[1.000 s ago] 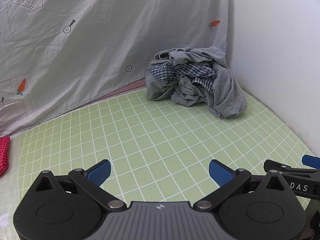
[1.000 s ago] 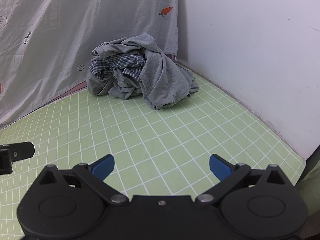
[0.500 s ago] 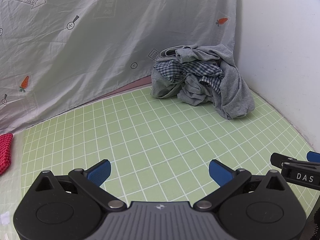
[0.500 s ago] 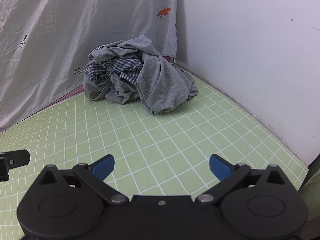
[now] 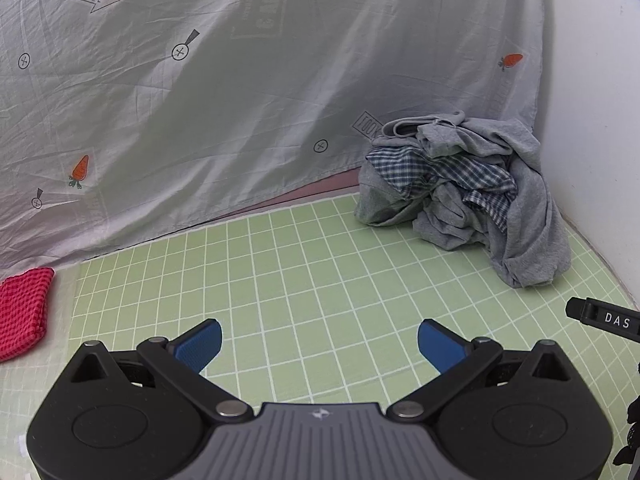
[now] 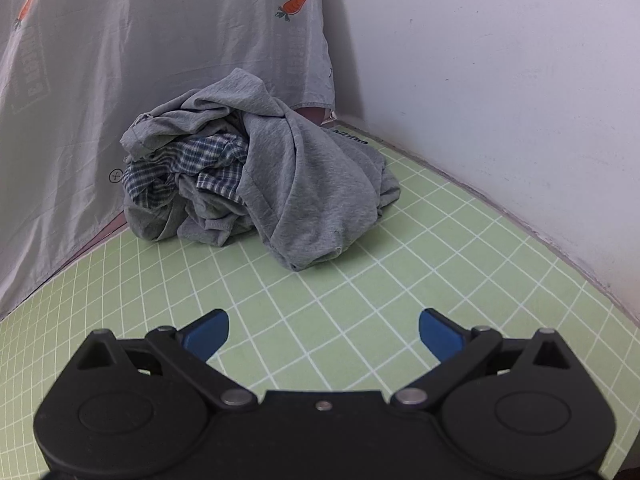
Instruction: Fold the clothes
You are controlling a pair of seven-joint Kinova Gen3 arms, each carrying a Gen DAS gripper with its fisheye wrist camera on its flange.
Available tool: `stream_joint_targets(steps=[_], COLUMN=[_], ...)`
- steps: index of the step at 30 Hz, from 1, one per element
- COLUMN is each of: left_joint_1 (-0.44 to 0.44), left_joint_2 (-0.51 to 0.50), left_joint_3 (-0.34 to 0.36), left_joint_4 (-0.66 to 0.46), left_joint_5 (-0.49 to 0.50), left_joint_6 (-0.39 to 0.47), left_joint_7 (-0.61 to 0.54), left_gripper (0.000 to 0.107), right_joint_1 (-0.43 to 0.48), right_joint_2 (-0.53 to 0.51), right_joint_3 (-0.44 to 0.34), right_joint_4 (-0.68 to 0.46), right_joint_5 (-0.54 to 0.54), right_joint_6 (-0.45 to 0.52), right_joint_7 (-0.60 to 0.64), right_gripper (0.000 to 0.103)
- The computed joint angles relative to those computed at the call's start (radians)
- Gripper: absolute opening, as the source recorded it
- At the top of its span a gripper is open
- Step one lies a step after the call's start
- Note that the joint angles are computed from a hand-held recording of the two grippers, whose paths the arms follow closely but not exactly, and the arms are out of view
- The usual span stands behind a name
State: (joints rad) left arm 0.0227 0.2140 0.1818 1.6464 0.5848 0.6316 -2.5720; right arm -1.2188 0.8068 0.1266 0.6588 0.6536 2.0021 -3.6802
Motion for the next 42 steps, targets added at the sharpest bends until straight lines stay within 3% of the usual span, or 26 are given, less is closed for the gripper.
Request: stream_joint_targets(steps=[2,6,8,10,15,17,19,21,23,25,27,30,35,39,42], left_joint_1=[0.093,0.278,0.344,0.357,0.315,0.335,0.369,0.398,0.417,0.426,0.405,0.349,0.365,0.301,0.249], left_joint_2=[0.037,0.15,0.212,0.27,0.412,0.461,0.488,0.489,0.482,0.472,0.452,0.406,0.345,0.295,0.273], left_joint_3=[-0.059,-0.209,-0.242,-0.201,0.027,0.058,0.053,0.02,-0.016,-0.044,-0.013,0.044,-0.083,-0.03,0.008], left_joint_4=[-0.049,-0.231,-0.324,-0.416,-0.648,-0.729,-0.764,-0.749,-0.722,-0.697,-0.65,-0.554,-0.464,-0.388,-0.356], left_joint_5=[-0.033,-0.101,-0.133,-0.199,-0.352,-0.369,-0.372,-0.338,-0.297,-0.275,-0.31,-0.365,-0.285,-0.341,-0.357], left_joint_6=[-0.007,0.063,0.078,0.086,0.14,0.181,0.189,0.177,0.173,0.191,0.19,0.165,0.201,0.195,0.219], left_joint_7=[0.081,0.244,0.325,0.407,0.507,0.508,0.505,0.474,0.442,0.44,0.469,0.501,0.508,0.581,0.605], left_gripper=[0.103,0.103,0.103,0.102,0.101,0.101,0.101,0.101,0.101,0.101,0.101,0.101,0.101,0.101,0.101], right_joint_1=[0.025,0.096,0.127,0.154,0.201,0.209,0.252,0.296,0.291,0.252,0.232,0.205,0.171,0.159,0.13], right_joint_2=[-0.033,-0.085,-0.113,-0.137,-0.213,-0.228,-0.268,-0.311,-0.318,-0.31,-0.308,-0.332,-0.359,-0.354,-0.321], right_joint_3=[-0.004,-0.021,-0.03,-0.04,-0.054,-0.041,-0.102,-0.18,-0.188,-0.152,-0.156,-0.17,-0.201,-0.22,-0.193], right_joint_4=[0.078,0.202,0.267,0.32,0.475,0.516,0.595,0.676,0.7,0.696,0.706,0.746,0.773,0.785,0.729], right_joint_5=[0.004,0.019,0.035,0.053,0.083,0.068,0.093,0.137,0.152,0.146,0.162,0.191,0.257,0.344,0.329], right_joint_6=[-0.04,-0.083,-0.104,-0.12,-0.221,-0.263,-0.338,-0.419,-0.452,-0.452,-0.451,-0.478,-0.589,-0.738,-0.763], right_joint_7=[0.004,0.047,0.065,0.082,0.063,0.068,0.026,-0.052,-0.078,-0.07,-0.096,-0.152,-0.196,-0.259,-0.298], right_gripper=[0.102,0.102,0.102,0.102,0.098,0.091,0.08,0.044,0.038,0.021,0.011,0.006,0.005,0.005,0.005])
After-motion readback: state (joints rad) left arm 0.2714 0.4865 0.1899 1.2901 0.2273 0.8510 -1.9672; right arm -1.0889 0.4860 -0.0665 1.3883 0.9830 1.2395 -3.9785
